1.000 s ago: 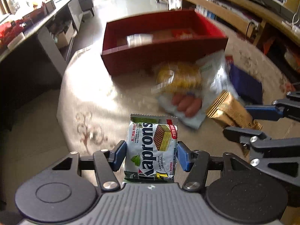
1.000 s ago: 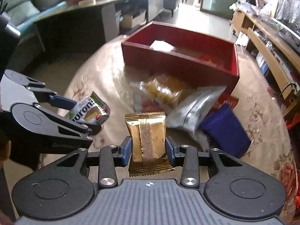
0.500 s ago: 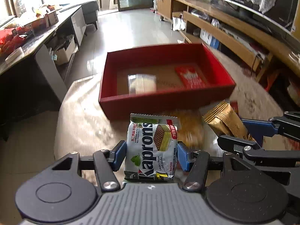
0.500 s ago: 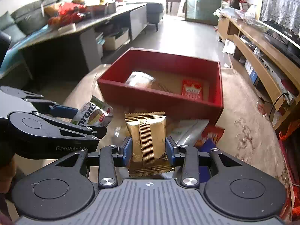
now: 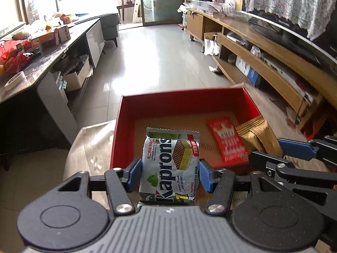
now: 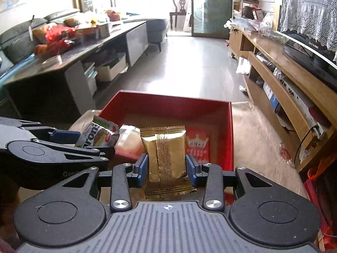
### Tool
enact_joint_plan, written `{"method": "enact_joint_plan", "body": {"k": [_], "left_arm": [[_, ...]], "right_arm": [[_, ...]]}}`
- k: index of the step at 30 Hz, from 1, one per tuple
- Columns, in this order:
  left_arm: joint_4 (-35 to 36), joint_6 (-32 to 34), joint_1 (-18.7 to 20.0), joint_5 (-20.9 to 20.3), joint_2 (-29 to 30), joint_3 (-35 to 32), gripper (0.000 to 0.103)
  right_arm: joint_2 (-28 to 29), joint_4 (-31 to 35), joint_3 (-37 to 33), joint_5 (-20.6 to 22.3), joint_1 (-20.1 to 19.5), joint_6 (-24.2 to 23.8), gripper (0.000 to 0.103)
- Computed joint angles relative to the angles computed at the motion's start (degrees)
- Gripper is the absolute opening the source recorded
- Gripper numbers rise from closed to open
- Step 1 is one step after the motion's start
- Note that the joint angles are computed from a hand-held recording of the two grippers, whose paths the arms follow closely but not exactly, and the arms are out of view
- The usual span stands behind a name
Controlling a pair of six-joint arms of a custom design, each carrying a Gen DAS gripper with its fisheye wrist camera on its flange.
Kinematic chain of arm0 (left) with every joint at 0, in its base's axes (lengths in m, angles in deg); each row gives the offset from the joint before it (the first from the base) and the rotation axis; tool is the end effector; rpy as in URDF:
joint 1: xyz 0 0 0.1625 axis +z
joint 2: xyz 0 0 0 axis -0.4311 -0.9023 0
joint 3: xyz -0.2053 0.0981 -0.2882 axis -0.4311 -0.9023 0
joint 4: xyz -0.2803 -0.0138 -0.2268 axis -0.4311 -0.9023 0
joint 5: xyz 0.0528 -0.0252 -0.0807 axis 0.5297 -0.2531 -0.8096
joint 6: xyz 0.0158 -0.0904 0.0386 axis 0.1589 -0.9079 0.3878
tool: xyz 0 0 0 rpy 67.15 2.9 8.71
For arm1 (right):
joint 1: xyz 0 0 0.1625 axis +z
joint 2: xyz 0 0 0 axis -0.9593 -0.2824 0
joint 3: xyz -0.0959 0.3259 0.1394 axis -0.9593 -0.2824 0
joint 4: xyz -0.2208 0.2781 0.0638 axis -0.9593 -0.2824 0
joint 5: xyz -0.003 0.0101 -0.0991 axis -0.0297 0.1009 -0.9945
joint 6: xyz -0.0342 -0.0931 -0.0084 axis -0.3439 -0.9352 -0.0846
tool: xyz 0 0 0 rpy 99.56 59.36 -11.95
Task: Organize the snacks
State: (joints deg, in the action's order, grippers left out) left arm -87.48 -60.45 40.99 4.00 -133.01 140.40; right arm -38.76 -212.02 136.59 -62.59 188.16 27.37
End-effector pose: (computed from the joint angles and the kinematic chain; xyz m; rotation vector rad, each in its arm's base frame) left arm -0.2300 -0.2840 0.1552 0.1126 2.1364 -0.9266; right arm 0.2172 -0.2603 0.1221 1.0170 -2.3882 0.6773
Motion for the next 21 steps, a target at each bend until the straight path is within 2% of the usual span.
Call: {"method": "enact_joint_plan", "body": {"k": [9, 13, 21], "left_arm": [[-6.28, 5.89, 8.11, 6.26, 4.13, -3.56, 0.055], [-9.37, 8.3, 11.16, 6.89, 6.23, -4.39, 0.055], [-11.76, 9.98, 14.52, 7.38, 9.31, -5.38, 0.055]], "right_arm": [[5.38, -2.65, -6.08, 0.26, -1.76, -0.84, 0.046], [7.65, -2.43, -8.21, -0.4, -2.66, -0.92, 0.046], [11.0, -1.94, -10.91, -1.55, -3.81, -1.46, 0.046]]}}
